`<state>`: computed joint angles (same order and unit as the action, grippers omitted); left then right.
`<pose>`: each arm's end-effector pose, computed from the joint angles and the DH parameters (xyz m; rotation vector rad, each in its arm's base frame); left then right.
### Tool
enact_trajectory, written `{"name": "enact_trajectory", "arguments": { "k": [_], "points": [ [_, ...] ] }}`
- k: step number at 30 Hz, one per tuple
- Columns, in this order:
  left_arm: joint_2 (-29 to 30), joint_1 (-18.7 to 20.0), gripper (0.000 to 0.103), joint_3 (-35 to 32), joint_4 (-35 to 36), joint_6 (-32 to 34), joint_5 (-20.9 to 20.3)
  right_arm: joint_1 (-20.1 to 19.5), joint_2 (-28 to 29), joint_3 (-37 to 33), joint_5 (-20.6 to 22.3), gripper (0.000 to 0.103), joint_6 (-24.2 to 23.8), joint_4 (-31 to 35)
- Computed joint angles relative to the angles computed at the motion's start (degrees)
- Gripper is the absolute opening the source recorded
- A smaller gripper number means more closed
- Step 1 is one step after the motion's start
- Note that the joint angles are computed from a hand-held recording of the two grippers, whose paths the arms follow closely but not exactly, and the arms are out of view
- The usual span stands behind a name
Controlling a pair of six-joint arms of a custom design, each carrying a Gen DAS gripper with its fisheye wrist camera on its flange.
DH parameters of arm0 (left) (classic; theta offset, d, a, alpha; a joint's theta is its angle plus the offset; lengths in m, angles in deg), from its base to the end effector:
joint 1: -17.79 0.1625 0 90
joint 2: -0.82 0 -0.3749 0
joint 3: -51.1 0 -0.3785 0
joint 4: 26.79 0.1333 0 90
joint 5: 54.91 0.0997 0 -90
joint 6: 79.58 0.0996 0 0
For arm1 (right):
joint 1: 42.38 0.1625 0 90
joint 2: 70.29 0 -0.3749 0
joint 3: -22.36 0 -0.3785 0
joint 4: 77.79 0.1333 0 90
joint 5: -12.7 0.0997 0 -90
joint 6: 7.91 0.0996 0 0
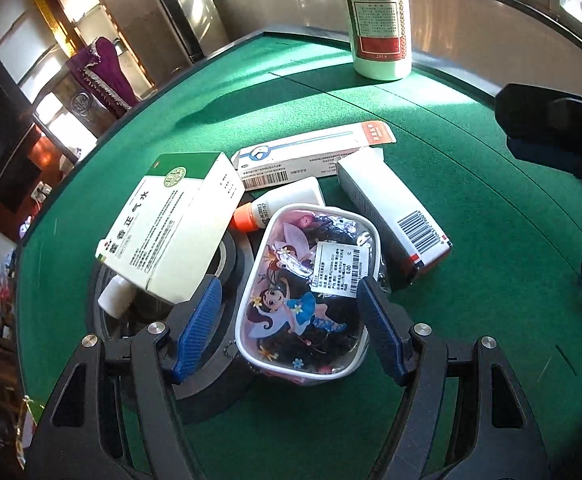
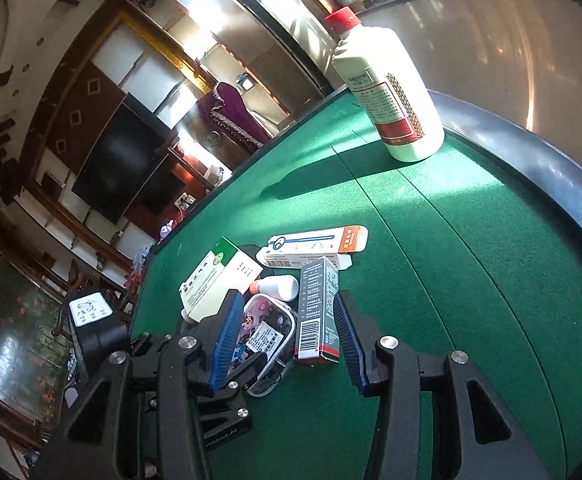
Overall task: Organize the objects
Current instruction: 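Grasp the clear cartoon plastic box with the left tool while the right grasps a barcoded box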
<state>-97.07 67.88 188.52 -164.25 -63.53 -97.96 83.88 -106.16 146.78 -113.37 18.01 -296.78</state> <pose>-0.0656 -0.3996 0.2394 1.0362 2.1007 -0.3690 0.3213 -0.3118 0.0072 -0.0783 -2.6882 1.2912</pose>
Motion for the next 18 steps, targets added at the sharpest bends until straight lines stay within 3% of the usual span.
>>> {"name": "enact_trajectory", "arguments": {
  "k": [5,8,11,14,18],
  "points": [
    [2.17,0.48,0.077,-1.93,0.49,-0.21,-0.37,-0.13,0.44,-0.10,-1.33,0.047,0.29,-0.03],
    [-0.29,-0.40,0.077,-1.67,5.68,-3.00,-2.82,-0.26,0.67,-0.08,-1.89,0.047,0.81,-0.24],
    [0.26,-1.54,0.077,-0.89,7.08,-3.91,-1.42,-0.10,1.02,-0.60,-2.60,0.047,0.62,0.16],
    [0.07,-0.80,0.077,-1.71,8.27,-4.52,-4.73,-0.24,1.10,-0.83,-2.76,0.047,0.35,0.87],
    [1.71,-0.71,0.081,-0.98,5.88,-4.57,-2.01,-0.31,1.29,-1.33,-3.62,0.047,0.14,1.81]
  ]
}}
